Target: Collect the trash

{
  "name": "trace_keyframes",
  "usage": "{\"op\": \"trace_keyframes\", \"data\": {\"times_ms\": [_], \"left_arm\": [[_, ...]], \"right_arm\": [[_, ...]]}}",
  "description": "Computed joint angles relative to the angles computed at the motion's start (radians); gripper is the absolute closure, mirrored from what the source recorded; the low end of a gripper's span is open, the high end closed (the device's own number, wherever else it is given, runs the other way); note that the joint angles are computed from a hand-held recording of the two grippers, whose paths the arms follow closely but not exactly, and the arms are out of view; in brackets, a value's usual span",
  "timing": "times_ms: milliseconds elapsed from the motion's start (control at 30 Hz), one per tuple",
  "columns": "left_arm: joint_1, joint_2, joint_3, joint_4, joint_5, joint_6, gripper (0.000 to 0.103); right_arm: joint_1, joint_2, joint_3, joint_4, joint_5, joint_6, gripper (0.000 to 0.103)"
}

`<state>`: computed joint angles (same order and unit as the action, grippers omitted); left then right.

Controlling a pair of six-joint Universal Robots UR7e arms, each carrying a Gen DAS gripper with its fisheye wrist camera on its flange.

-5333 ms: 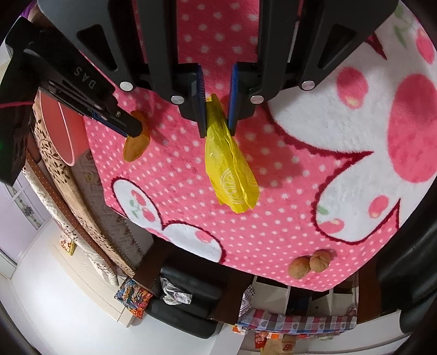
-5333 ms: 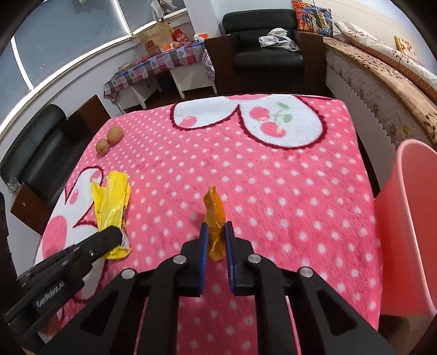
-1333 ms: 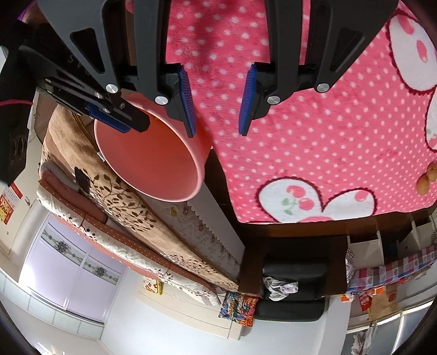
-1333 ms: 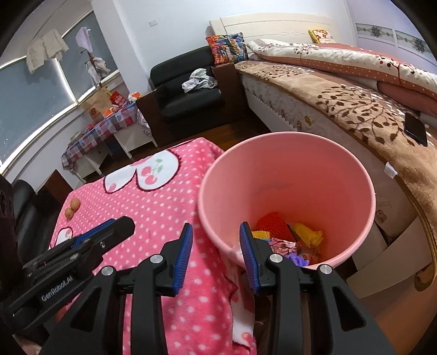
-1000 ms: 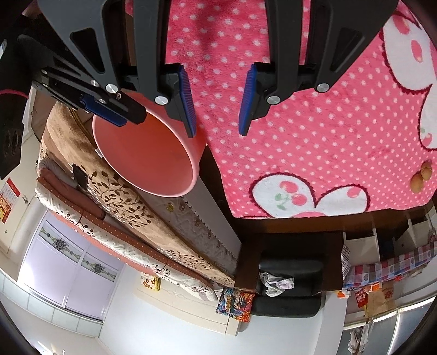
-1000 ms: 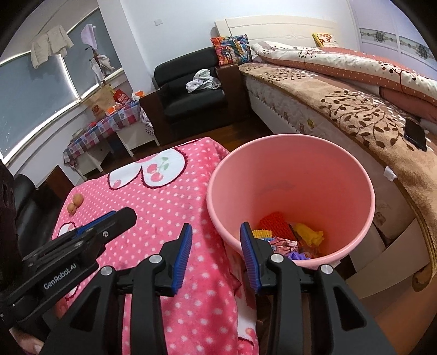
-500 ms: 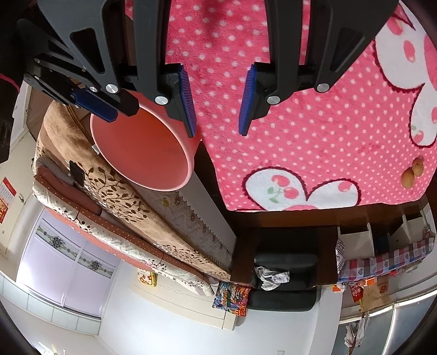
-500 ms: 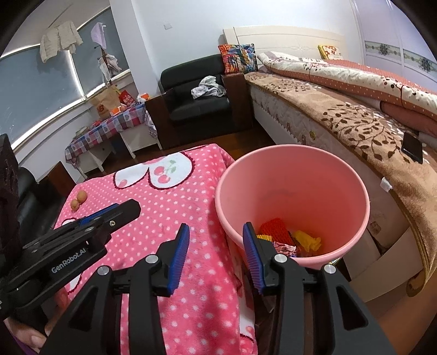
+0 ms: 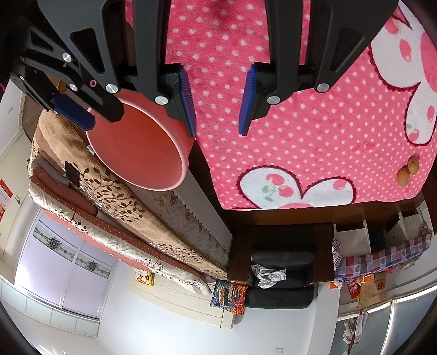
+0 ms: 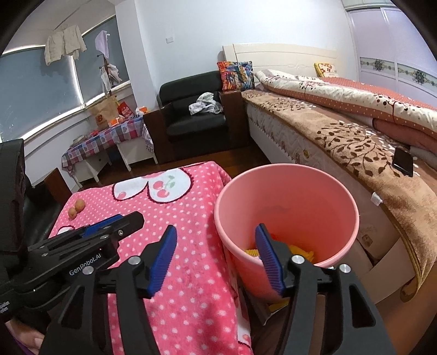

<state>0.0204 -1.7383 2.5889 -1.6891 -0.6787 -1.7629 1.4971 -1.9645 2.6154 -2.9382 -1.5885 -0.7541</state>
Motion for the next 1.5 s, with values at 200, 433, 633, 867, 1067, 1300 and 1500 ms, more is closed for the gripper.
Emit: {"op": "trace_keyframes", "data": {"times_ms": [200, 433, 633, 867, 1067, 1300, 1500], "left_arm": [[-0.003, -0.004, -0.002, 0.026, 0.0, -0.022, 0.071], [-0.019, -0.004, -0.007, 0.073, -0.001, -0.051, 0.071], [-0.023, -0.005, -0.011, 0.105, -0.004, -0.076, 0.071], [-0.027, -0.007, -0.011, 0.117, -0.005, -0.084, 0.071], [-0.028, -0.005, -0.014, 0.123, -0.004, -0.089, 0.071], [-0.029, -0.008, -0.014, 0.122, -0.005, -0.087, 0.071], [-0.03, -0.005, -0.016, 0.124, -0.004, -0.089, 0.071]], "right_arm": [[0.008, 0.006, 0.03, -0.084, -0.011, -0.018, 0.037], [0.003, 0.003, 0.046, -0.119, -0.006, -0.015, 0.034], [0.013, 0.014, 0.047, -0.142, -0.021, -0.003, 0.033], [0.01, 0.013, 0.053, -0.152, -0.024, -0.006, 0.032], [0.004, 0.008, 0.056, -0.152, -0.017, -0.01, 0.03], [0.004, -0.009, 0.058, -0.147, -0.016, -0.015, 0.029], [0.004, -0.008, 0.059, -0.149, -0.016, -0.015, 0.029]]}}
